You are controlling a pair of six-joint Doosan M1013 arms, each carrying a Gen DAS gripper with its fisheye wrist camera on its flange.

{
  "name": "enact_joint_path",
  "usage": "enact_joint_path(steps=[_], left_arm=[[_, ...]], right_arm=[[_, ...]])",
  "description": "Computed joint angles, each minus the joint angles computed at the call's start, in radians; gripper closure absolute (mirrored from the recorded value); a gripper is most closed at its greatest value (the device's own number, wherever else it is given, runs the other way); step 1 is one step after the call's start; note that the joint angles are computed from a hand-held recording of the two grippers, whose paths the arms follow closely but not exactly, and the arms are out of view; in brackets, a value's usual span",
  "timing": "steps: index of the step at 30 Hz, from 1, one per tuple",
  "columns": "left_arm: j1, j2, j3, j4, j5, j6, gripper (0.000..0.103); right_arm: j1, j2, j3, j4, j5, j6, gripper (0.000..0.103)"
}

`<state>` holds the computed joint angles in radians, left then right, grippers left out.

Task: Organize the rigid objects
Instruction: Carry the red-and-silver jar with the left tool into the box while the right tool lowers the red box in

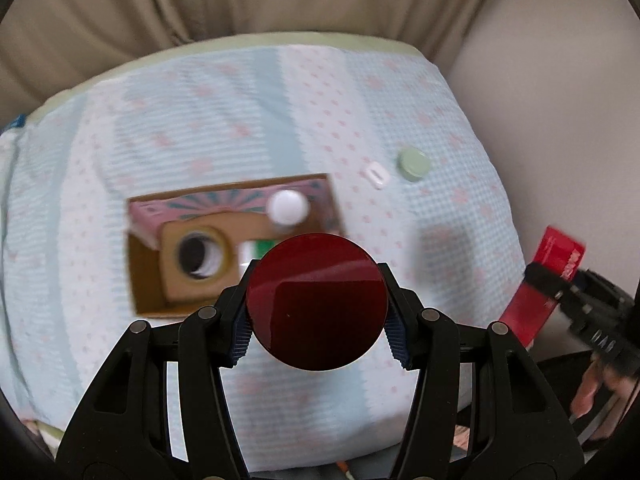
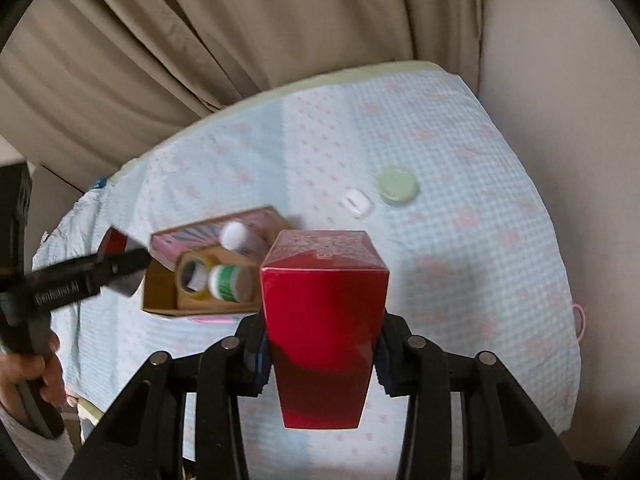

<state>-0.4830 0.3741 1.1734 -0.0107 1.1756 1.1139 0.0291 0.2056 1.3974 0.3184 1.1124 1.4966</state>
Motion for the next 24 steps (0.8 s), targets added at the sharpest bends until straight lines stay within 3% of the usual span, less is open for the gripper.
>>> enact_joint_path(steps=[7,12,18,24], left_arm=[[0.096,-0.087,0.118,-0.018,-0.042,0.067,0.052],[0.163,-0.112,0.180,-0.066,-0.059,0.147,0.052],[0.228,-0.084,0.205,-0.158,-0.068,0.287,0.052],[0.259,-0.010,0.178,-0.225,-0.040,0.378,0.052]], right_arm=[[0.118,0.018,-0.058,-0.014,-0.017,0.079,0.065],[0.199,0.058,-0.091,-0.036,-0.015,0.145,0.065],[0.271,0.134,-0.135,-0.058,-0.005,0.285,0.065],[0.304,0.200,-0.163,-0.066,0.024,0.353,0.065]])
